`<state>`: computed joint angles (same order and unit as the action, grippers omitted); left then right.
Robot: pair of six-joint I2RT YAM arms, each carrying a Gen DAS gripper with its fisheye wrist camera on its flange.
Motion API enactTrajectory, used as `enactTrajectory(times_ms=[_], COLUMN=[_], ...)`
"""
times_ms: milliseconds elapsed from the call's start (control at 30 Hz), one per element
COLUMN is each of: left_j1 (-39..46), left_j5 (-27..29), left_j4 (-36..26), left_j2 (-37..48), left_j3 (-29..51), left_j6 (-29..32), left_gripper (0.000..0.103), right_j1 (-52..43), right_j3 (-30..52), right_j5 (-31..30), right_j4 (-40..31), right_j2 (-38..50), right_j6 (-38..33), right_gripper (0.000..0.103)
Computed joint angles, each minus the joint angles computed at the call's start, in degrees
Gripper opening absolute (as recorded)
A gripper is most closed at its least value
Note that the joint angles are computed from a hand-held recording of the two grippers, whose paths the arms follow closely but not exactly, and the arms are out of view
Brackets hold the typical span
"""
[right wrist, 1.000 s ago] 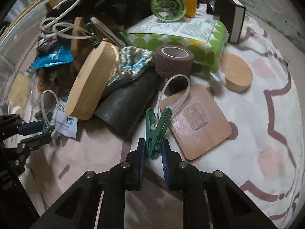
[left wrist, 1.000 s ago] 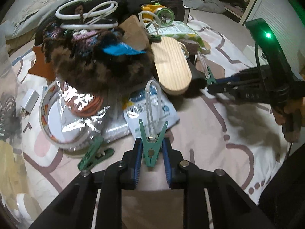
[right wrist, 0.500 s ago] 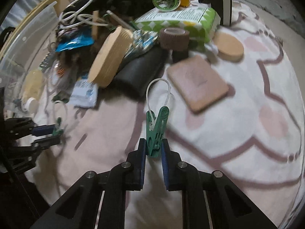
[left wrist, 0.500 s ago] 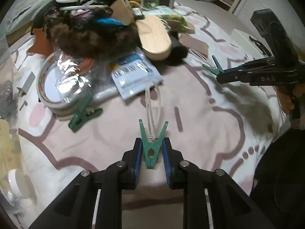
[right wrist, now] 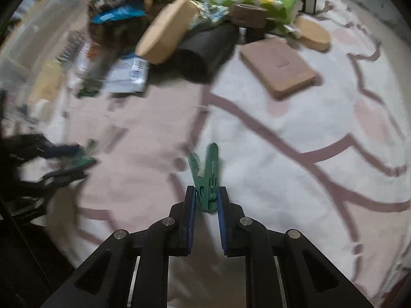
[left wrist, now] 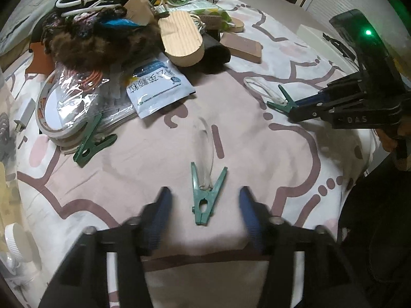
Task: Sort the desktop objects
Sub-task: 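Lift the clothespins away from the pile with both tools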
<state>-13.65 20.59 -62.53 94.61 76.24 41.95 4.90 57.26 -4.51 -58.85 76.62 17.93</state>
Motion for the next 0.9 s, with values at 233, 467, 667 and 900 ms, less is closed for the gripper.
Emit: enactTrajectory(times_ms=[233,467,667,900], left_j1=[-1.28,-1.64,-1.74,-2.68], left_j5=[-0.59,-0.52,0.36,-0.35], left_j4=[1.28,1.03,0.92,1.96], left_j2=[0.47,2.64,2.75,1.67], left_j3=[-0.02,1.88,2.24,0.71], left_j6=[-0.4,-1.74,-1.49,0.32], left_gripper=[0.056,0.056,0.056,0.046], right_j1=[2.1,3.84,2.92,-4.88], right_j3=[1.06,1.97,2.41,2.02], right_j5=[3.46,8.43,12.17,8.37], right_j4=[0.51,1.79,1.55,0.67], right_j2=[0.93,-0.02,1.98,-0.15], right_j6=[-0.88,-0.4,-1.82,-5.83], right_gripper=[0.034,0.065,0.065,0.065])
